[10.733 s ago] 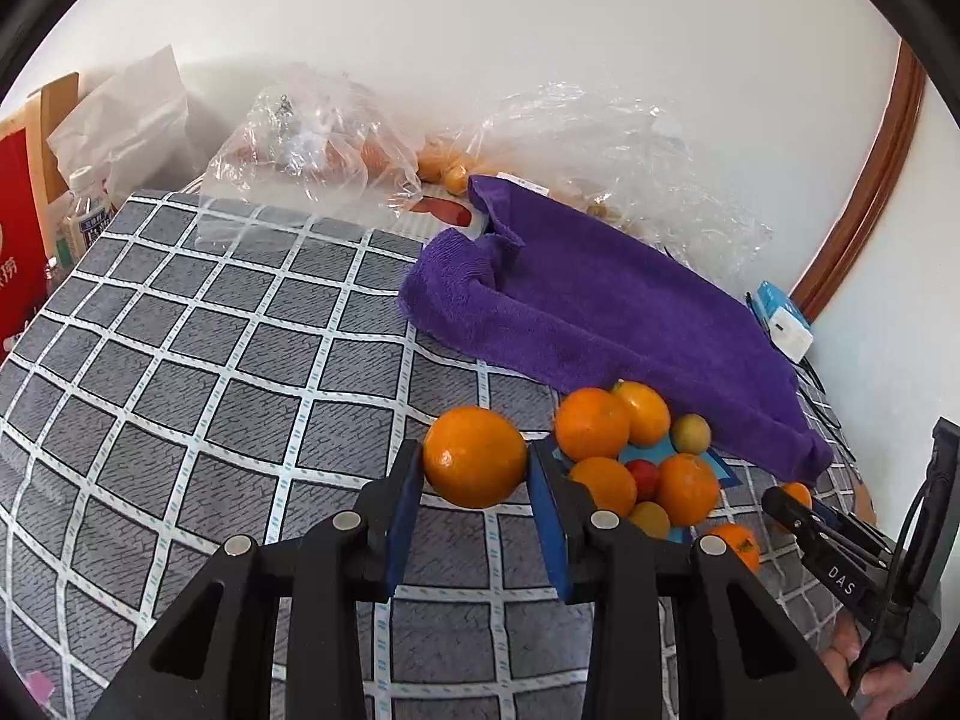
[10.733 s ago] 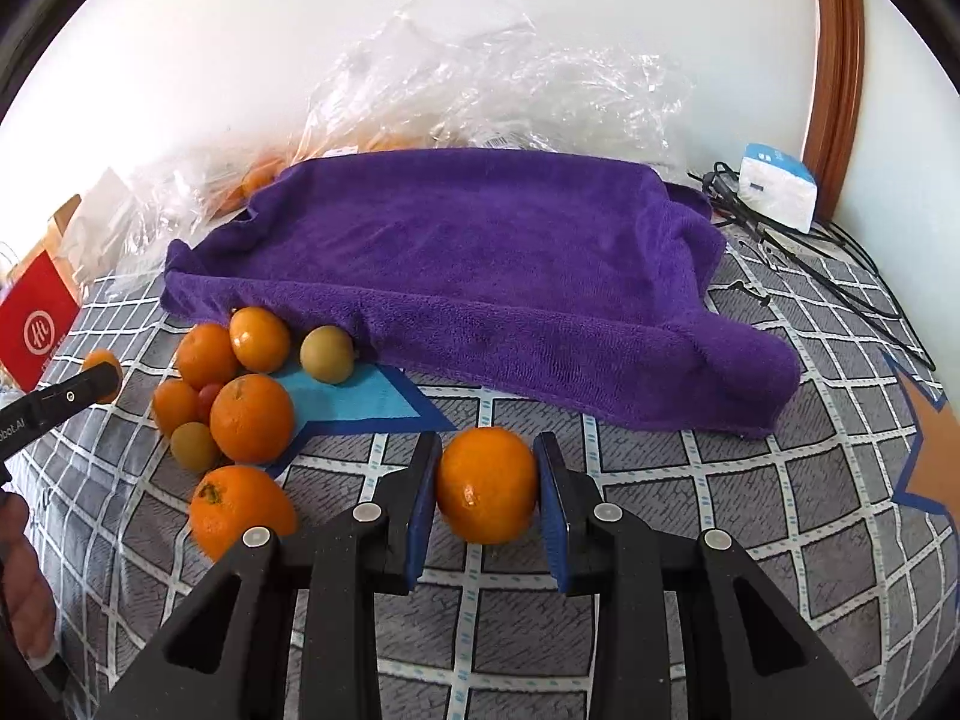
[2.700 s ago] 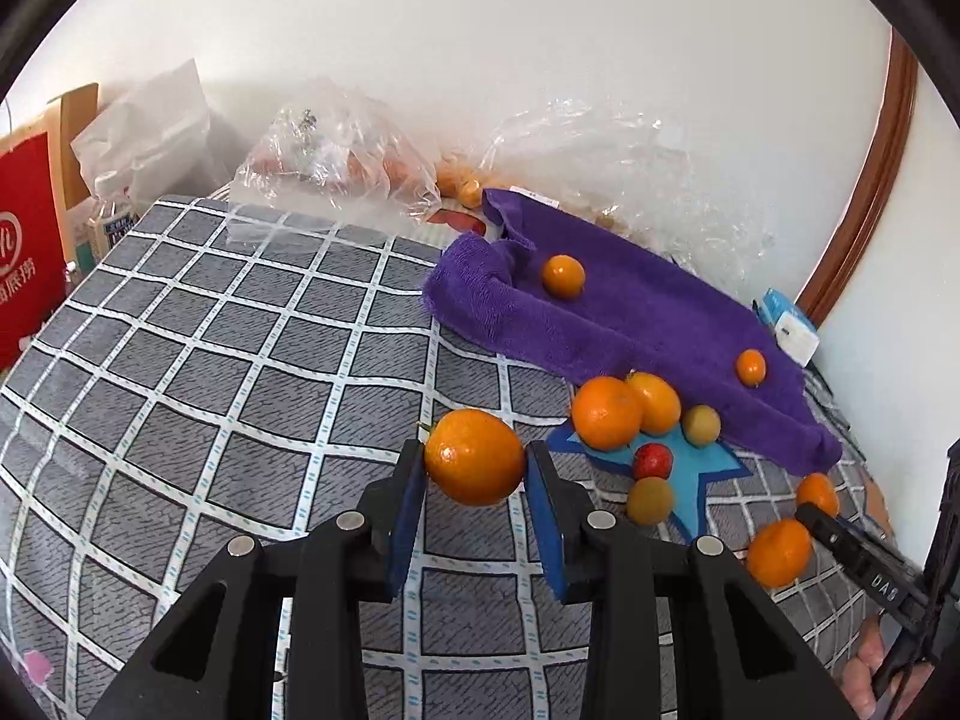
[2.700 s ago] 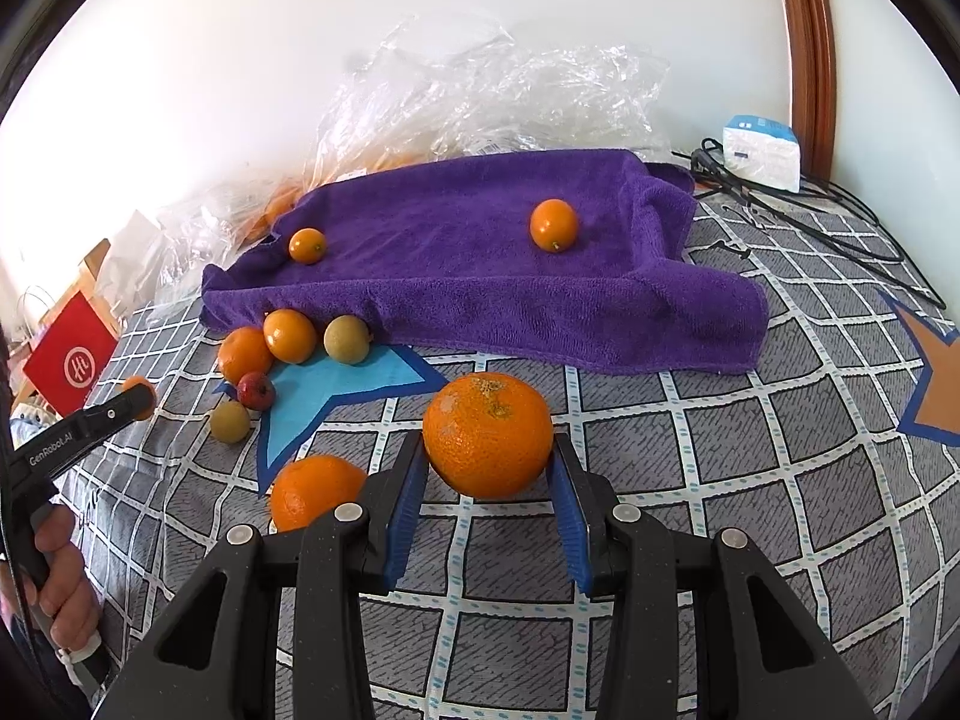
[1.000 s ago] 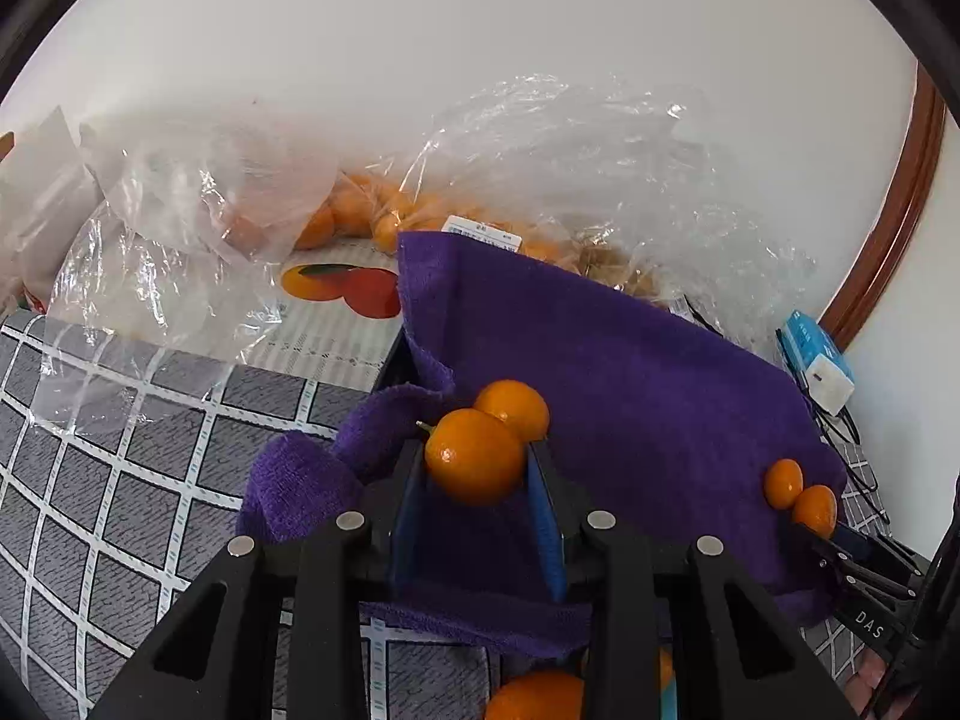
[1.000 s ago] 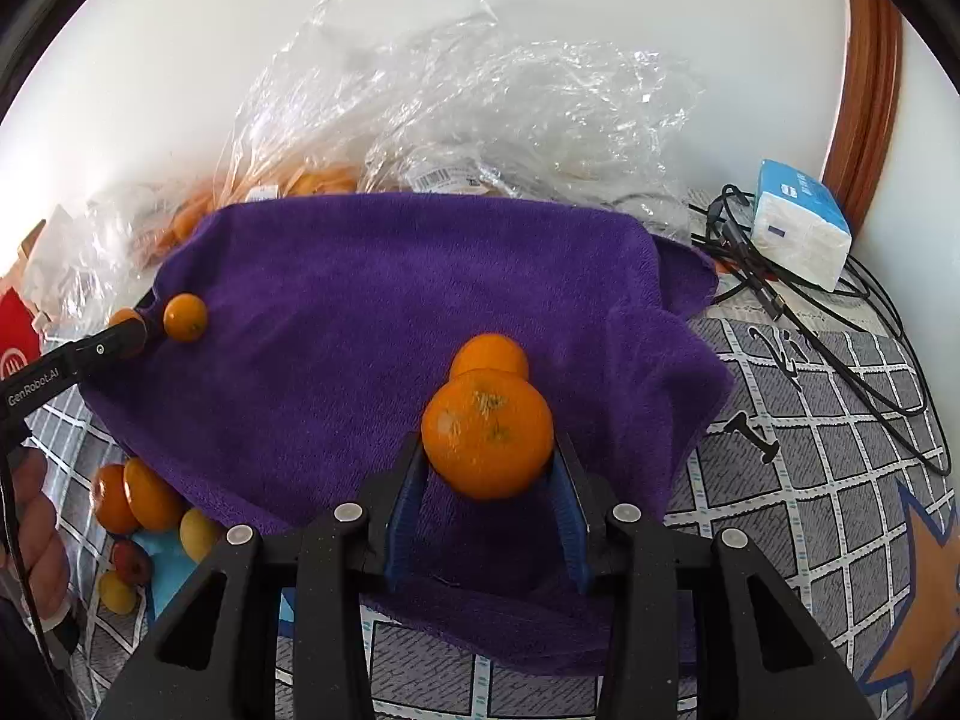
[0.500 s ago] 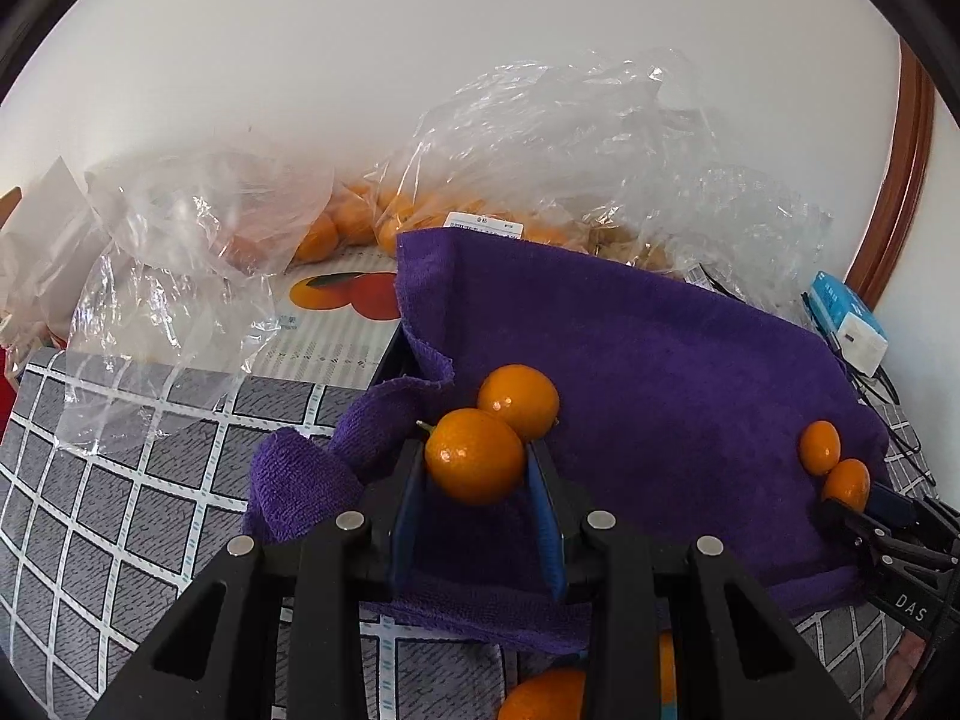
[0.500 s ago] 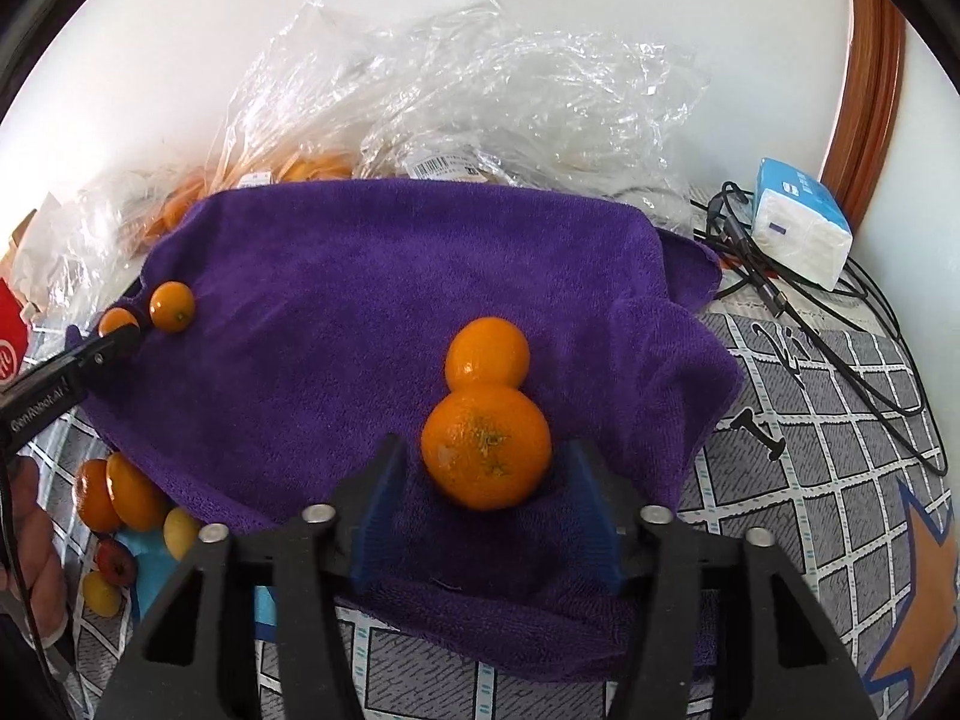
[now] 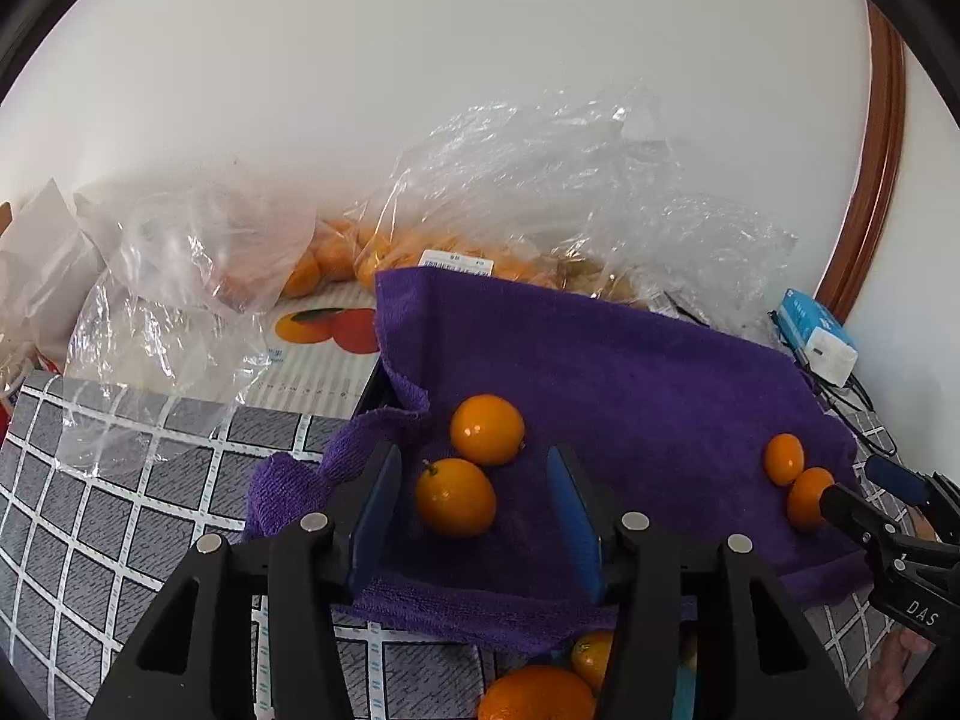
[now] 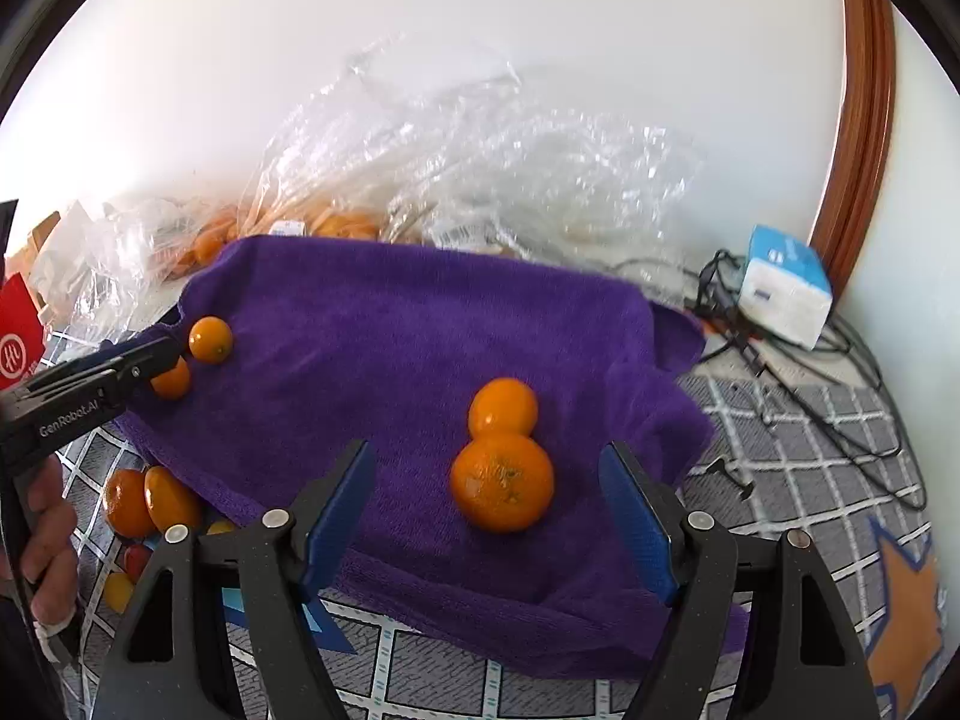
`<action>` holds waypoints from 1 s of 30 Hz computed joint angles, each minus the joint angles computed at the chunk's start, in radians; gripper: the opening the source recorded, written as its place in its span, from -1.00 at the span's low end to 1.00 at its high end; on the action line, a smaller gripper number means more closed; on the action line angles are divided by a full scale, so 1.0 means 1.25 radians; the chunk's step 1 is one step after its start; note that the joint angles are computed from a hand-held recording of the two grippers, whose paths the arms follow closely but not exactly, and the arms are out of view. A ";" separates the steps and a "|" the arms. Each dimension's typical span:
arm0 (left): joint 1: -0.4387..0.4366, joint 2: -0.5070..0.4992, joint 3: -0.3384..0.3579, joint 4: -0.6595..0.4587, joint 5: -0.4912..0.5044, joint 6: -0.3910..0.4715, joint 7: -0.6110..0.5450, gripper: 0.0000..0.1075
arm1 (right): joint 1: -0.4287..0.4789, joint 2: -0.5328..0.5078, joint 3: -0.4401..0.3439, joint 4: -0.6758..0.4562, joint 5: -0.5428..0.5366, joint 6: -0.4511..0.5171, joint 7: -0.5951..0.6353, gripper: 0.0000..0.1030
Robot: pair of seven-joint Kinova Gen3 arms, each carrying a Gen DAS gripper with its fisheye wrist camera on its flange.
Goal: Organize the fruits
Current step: 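Open the right gripper beside the other orange while the left gripper releases its orange, then move the right gripper back to the pile and grasp another large orange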
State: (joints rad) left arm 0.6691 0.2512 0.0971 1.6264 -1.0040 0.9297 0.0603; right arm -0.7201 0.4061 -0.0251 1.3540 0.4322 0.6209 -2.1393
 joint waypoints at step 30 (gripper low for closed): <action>-0.026 -0.196 0.196 0.247 0.028 0.128 0.198 -0.03 | -0.016 -0.151 -0.133 0.206 -0.082 0.010 -0.123 0.25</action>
State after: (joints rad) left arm 0.6366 0.0057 0.3425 1.9354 -0.9689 1.0891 0.3084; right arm -0.7396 0.2175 -0.1910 1.6119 0.3302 0.6331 -2.2926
